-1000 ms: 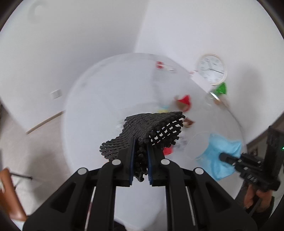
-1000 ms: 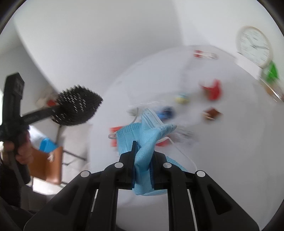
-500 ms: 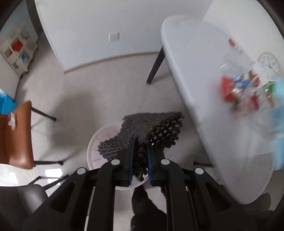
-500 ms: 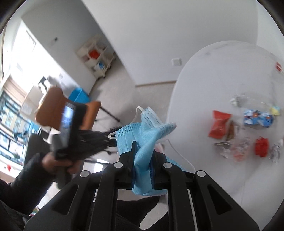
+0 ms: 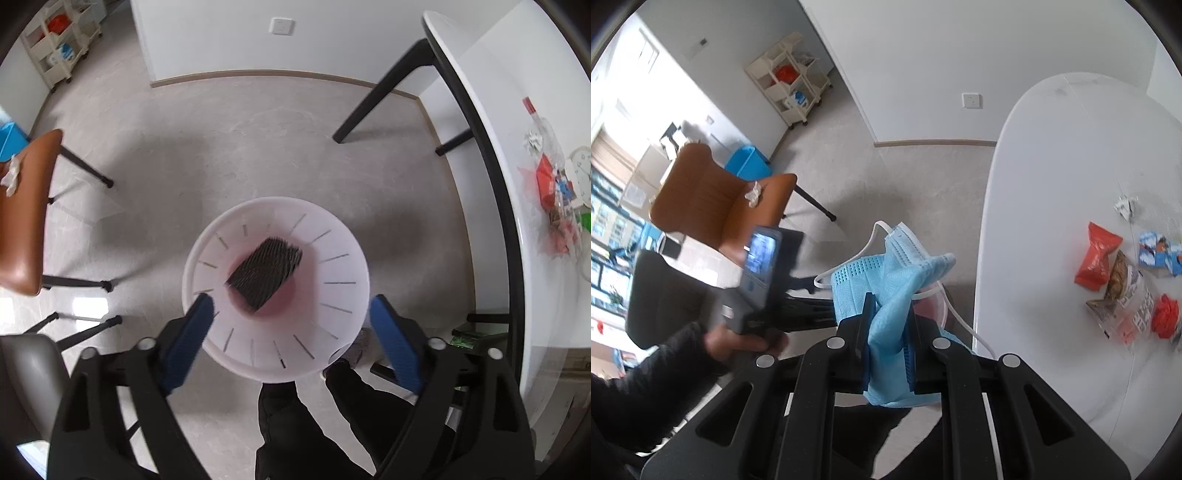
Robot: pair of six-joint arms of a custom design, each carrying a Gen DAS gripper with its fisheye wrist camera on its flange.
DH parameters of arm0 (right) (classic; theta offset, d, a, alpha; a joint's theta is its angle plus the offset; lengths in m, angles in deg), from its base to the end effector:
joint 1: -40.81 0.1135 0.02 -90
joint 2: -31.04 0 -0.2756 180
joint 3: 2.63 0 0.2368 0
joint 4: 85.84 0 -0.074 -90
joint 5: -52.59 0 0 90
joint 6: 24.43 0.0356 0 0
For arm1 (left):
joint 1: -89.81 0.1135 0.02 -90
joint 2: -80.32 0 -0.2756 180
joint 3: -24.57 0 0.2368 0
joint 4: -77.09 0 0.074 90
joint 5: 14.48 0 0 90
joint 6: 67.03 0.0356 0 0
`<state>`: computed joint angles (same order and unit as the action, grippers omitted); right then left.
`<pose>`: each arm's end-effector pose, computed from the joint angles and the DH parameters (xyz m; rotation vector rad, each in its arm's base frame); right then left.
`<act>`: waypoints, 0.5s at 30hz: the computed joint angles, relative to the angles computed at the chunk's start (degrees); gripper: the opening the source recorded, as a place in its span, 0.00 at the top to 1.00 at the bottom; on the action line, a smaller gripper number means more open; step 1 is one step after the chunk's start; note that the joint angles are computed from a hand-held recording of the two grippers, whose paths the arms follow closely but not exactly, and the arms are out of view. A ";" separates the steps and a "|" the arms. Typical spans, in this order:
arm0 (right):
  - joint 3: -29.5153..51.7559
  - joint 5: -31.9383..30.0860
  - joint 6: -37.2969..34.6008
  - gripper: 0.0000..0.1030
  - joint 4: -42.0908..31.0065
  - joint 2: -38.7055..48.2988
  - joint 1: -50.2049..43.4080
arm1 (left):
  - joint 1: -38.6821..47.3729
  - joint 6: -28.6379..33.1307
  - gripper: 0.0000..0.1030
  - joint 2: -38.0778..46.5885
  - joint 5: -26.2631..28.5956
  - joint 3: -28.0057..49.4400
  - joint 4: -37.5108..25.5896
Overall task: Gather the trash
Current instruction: 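Drop the mesh net from the left tool into the wastebasket while the right tool drops the mask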
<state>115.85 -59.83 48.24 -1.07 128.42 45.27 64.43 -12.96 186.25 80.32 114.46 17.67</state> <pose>0.3036 0.0373 0.3692 -0.6012 2.7170 0.5044 0.3156 -0.1530 0.2071 -0.2556 2.9401 -0.2984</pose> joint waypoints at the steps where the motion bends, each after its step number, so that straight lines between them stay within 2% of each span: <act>1: -0.91 0.78 -0.22 0.83 0.98 0.01 0.78 | 0.28 -0.30 0.14 -1.39 -0.87 -0.77 -0.87; 4: -4.30 2.05 -0.12 0.81 4.07 0.62 3.17 | 1.37 -1.04 0.07 -6.65 -4.72 -3.67 -2.38; 10: -11.02 0.36 0.90 0.79 10.22 4.62 8.50 | 4.18 -4.90 0.08 -16.36 -11.65 -4.49 -9.74; 13: -15.38 1.84 1.30 0.63 15.29 6.43 12.31 | 5.16 -6.56 0.08 -18.79 -14.23 -4.07 -13.51; 15: -17.34 2.85 1.73 0.41 17.86 7.65 14.44 | 5.69 -6.97 0.08 -19.82 -15.02 -4.13 -14.72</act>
